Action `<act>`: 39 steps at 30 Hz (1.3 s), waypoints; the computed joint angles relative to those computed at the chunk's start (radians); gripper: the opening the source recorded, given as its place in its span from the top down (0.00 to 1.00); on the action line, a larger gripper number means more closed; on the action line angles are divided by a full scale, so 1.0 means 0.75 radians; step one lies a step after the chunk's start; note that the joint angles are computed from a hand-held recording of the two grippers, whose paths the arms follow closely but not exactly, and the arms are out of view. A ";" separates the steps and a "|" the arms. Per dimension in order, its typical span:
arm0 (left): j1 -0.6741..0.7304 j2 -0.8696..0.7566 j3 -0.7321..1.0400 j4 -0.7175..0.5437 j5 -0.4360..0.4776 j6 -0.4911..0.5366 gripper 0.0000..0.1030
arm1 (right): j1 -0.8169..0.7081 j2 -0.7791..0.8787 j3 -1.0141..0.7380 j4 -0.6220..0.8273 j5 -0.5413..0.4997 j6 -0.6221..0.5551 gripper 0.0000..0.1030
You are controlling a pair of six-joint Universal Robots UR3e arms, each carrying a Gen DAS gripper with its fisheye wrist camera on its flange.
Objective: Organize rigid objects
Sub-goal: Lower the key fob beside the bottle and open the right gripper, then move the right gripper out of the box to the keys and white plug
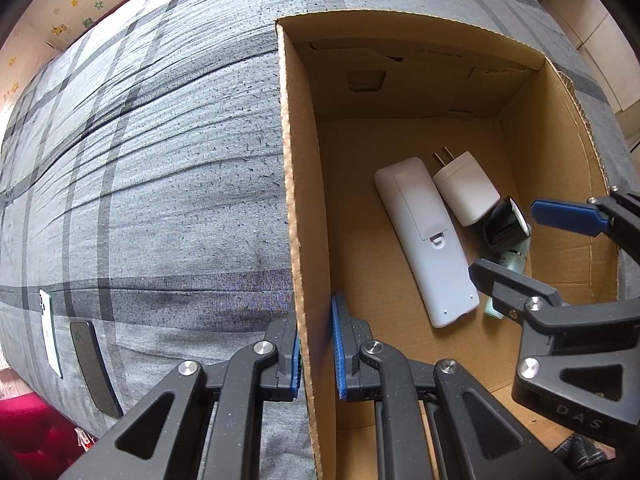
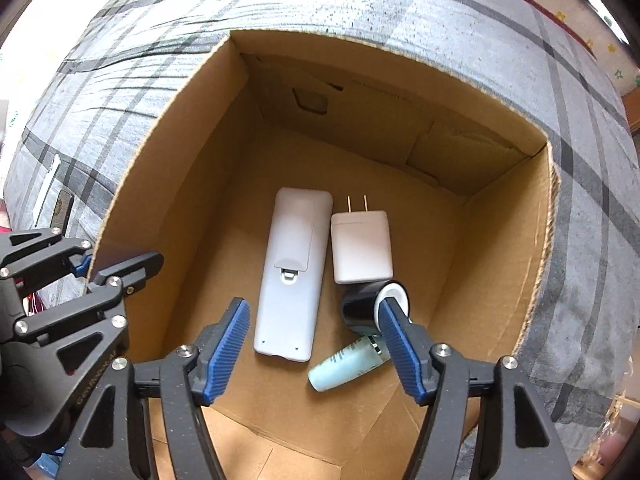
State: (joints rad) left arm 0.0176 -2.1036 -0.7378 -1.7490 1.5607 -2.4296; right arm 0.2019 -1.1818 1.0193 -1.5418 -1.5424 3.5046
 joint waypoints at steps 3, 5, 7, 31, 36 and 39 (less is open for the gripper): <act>-0.001 0.002 -0.004 0.003 0.002 0.000 0.87 | -0.003 0.006 -0.039 0.016 -0.005 -0.006 0.31; -0.002 0.001 -0.002 0.001 0.002 -0.002 0.87 | -0.003 -0.021 -0.029 0.017 -0.005 -0.006 0.31; -0.003 0.000 0.000 0.000 0.003 -0.004 0.87 | -0.007 -0.036 -0.043 0.031 -0.007 -0.006 0.29; -0.018 0.010 -0.004 0.008 0.019 -0.014 0.87 | -0.073 -0.266 0.029 0.029 -0.092 0.051 0.01; -0.019 0.008 0.005 0.001 0.019 -0.016 0.87 | -0.128 -0.370 0.110 0.049 -0.121 0.049 0.01; -0.019 0.008 0.005 0.001 0.019 -0.016 0.87 | -0.178 -0.437 0.175 0.059 -0.118 0.040 0.01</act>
